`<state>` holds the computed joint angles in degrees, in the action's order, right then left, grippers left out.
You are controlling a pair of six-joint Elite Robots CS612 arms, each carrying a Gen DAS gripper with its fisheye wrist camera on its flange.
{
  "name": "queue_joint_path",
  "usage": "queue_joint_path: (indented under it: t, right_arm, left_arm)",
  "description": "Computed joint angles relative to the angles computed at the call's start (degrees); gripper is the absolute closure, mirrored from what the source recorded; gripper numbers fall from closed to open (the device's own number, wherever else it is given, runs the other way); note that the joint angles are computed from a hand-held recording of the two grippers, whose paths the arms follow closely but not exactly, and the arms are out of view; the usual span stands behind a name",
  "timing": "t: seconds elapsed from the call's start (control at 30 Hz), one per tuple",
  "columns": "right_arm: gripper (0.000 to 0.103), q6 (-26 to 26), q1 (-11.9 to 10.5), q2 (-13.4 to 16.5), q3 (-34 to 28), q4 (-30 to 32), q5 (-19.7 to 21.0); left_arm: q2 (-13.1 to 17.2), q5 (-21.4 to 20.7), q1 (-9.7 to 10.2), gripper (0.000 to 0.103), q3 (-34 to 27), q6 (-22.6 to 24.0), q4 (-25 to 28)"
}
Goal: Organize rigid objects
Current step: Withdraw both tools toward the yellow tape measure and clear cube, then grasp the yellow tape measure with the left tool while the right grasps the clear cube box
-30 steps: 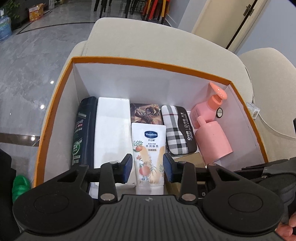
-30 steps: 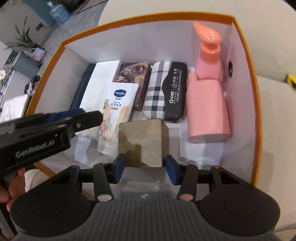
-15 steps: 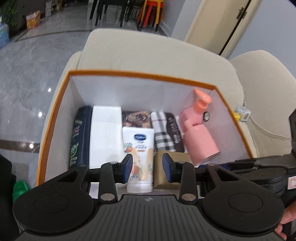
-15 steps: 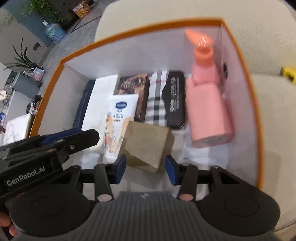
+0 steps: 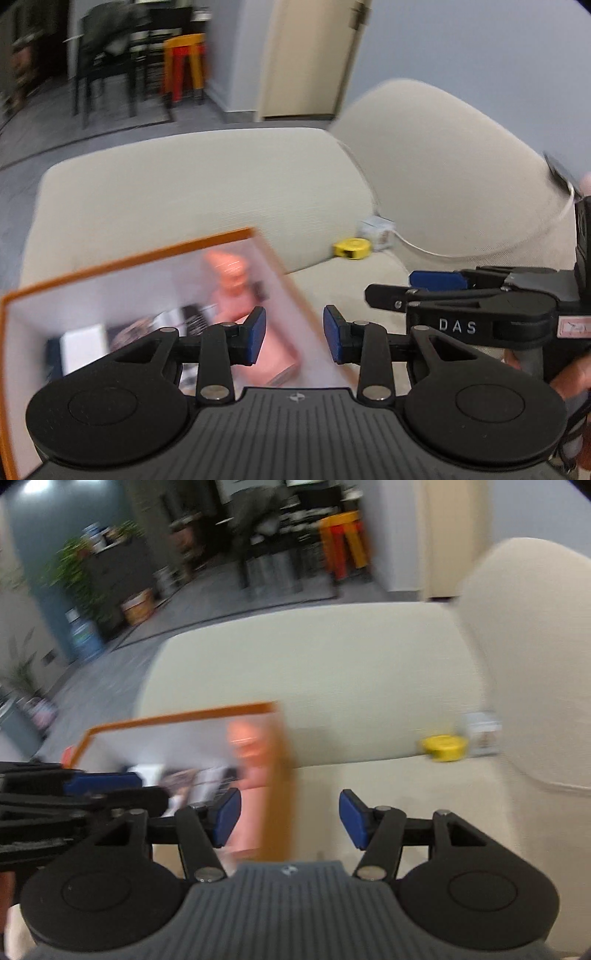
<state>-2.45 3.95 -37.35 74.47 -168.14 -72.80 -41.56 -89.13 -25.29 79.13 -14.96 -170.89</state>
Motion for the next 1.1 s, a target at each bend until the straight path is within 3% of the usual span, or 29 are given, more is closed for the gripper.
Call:
queue_joint_path:
  t: [0.17, 0.4, 0.57, 0.7, 0.87, 1.03, 1.1]
  right_arm:
    - [0.044, 3.7, -2.2, 1.7, -0.8, -1.2, -5.1]
    - [0.044, 11.6, -3.7, 6.3, -5.8, -1.3, -9.4]
    - [0.044, 18.8, -4.0, 9.9, -9.9, -2.7, -9.7]
    - [0.045, 21.2, -4.5, 12.1, -12.2, -4.3, -9.2]
    - [0.049, 23.2, -4.9, 14.1, -15.3, -2.2, -6.2]
    - [0.049, 25.5, -5.3, 14.8, -16.1, -2.7, -4.6]
    - [0.049, 26.1, -5.3, 14.7, -15.9, -3.0, -4.4]
  left_arm:
    - [4.6, -1.6, -1.13, 0.063, -8.0, 6.5, 4.2]
    - [12.8, -2.3, -2.22, 0.061, -21.6, 21.9, 12.2]
    - [19.6, -2.8, -2.23, 0.061, -34.0, 30.1, 21.6]
    - [25.3, -1.4, -2.64, 0.059, -43.5, 38.0, 27.5]
    - [33.0, -0.9, -2.6, 0.059, -57.5, 41.8, 36.9]
    - [37.1, 0.7, -2.94, 0.052, -64.2, 45.0, 38.4]
    - [37.1, 0.9, -2.95, 0.049, -63.5, 45.7, 36.9]
